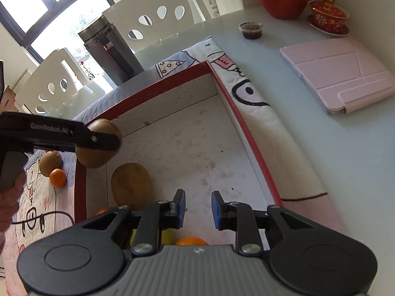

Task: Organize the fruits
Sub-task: 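Open left gripper to drop the kiwi while right gripper releases the tomato, then move both grippers back over the fruit on the quilt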

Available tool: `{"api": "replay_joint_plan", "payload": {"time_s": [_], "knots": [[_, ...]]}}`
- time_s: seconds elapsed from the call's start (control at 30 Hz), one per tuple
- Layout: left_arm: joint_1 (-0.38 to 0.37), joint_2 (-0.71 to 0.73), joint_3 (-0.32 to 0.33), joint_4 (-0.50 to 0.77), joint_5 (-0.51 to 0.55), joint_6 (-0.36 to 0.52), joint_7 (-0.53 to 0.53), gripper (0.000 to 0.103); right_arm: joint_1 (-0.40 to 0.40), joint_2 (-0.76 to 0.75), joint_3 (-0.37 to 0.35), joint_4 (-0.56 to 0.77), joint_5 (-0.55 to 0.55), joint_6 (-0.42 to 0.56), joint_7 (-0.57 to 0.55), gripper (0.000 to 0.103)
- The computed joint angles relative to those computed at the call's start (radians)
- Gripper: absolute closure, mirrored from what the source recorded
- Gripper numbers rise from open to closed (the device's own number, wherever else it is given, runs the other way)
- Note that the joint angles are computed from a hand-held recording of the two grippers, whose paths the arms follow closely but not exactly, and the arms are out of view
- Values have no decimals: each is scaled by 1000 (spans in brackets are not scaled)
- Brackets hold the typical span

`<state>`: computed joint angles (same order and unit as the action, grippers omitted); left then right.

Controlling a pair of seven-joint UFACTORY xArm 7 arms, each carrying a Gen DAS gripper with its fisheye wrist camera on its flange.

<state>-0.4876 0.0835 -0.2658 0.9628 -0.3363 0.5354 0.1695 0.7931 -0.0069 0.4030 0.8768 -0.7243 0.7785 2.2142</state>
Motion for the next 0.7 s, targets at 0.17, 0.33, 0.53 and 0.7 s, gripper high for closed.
{"api": "replay_joint_plan", "payload": {"time_s": [0.17, 0.33, 0.53, 0.7], "knots": [[1, 1, 0, 9, -3, 4, -7, 25, -12, 33, -22, 14, -14, -47, -24, 76], [8, -16, 8, 6, -16, 10, -15, 24, -6, 42, -31, 23, -6, -47, -39, 73], [13, -55, 13, -13, -56, 13, -4, 24, 7, 32, -25, 33, 7, -14, -38, 71], [12, -96, 24, -38, -44, 4, -11, 24, 13, 19, -14, 46, 5, 25, -40, 69]]}}
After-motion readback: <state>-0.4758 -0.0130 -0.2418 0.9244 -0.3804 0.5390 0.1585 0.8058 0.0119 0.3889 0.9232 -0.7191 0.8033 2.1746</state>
